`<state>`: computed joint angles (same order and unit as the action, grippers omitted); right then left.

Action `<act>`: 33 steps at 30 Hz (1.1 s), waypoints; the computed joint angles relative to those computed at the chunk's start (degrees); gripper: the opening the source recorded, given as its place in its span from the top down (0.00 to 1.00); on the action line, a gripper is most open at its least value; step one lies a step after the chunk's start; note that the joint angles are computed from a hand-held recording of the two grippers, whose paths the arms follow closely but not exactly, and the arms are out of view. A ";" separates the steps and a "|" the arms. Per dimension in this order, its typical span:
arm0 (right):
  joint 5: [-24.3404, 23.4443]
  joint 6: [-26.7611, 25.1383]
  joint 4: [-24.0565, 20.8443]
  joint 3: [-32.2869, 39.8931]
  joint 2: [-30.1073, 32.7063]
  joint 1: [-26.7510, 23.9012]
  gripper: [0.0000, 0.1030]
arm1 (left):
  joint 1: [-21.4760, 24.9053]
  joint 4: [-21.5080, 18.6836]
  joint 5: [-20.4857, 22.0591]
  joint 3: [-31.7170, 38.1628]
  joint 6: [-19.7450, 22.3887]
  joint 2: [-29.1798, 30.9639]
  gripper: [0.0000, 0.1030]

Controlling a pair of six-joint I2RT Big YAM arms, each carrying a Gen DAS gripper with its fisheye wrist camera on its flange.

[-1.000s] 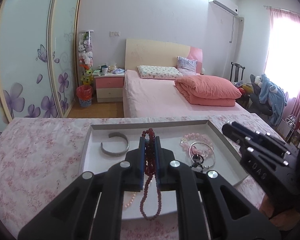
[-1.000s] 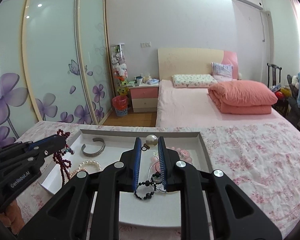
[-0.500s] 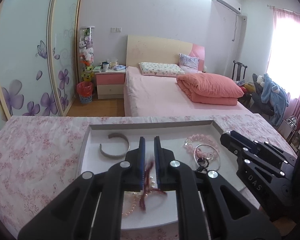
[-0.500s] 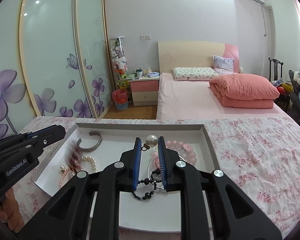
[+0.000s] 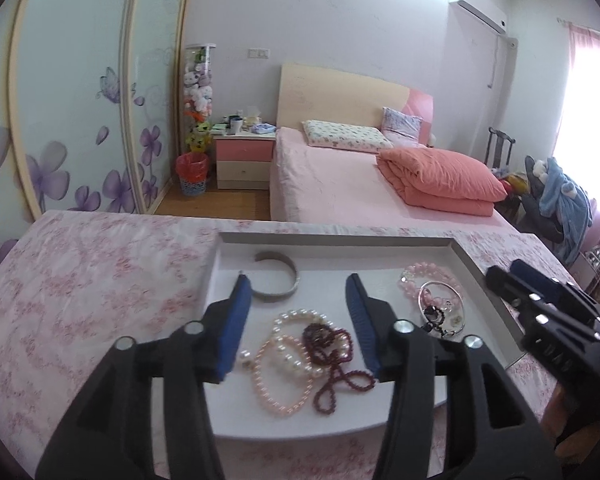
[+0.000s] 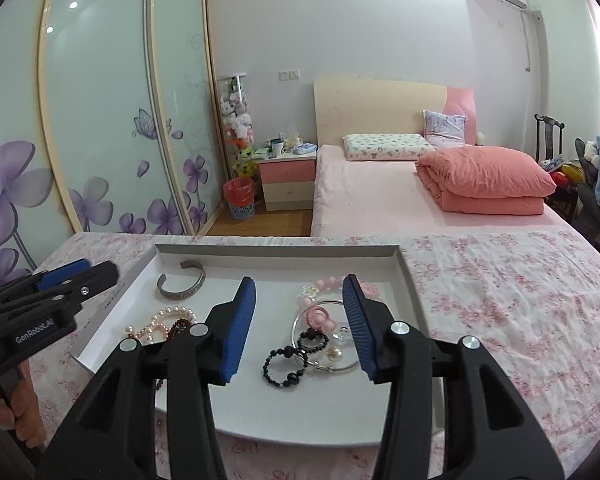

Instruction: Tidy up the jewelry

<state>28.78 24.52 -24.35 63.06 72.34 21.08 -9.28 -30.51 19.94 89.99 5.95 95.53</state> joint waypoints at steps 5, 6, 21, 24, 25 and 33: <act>1.59 1.31 -2.42 -1.84 -3.44 1.05 0.45 | 2.06 0.84 0.80 -4.16 0.92 -3.62 0.40; 2.13 1.46 -2.83 -2.44 -4.40 1.65 0.42 | 2.52 1.04 1.12 -5.18 1.23 -4.47 0.38; 9.79 7.46 -6.33 -8.75 -13.21 13.33 0.02 | 7.94 4.93 8.36 -21.29 6.17 -18.08 0.04; 14.53 8.99 -7.80 -8.79 -13.36 16.18 0.02 | 8.54 6.11 8.65 -23.47 6.16 -19.99 0.04; 15.80 9.69 -8.17 -8.93 -13.50 17.12 0.02 | 8.76 6.47 8.84 -23.99 6.14 -20.41 0.04; 20.04 12.71 -9.94 -9.53 -13.82 20.46 0.02 | 10.45 8.47 10.35 -27.64 5.72 -23.58 0.04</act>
<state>48.82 37.23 -34.29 53.53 58.51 41.54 1.17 -22.04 30.29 62.35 11.67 71.95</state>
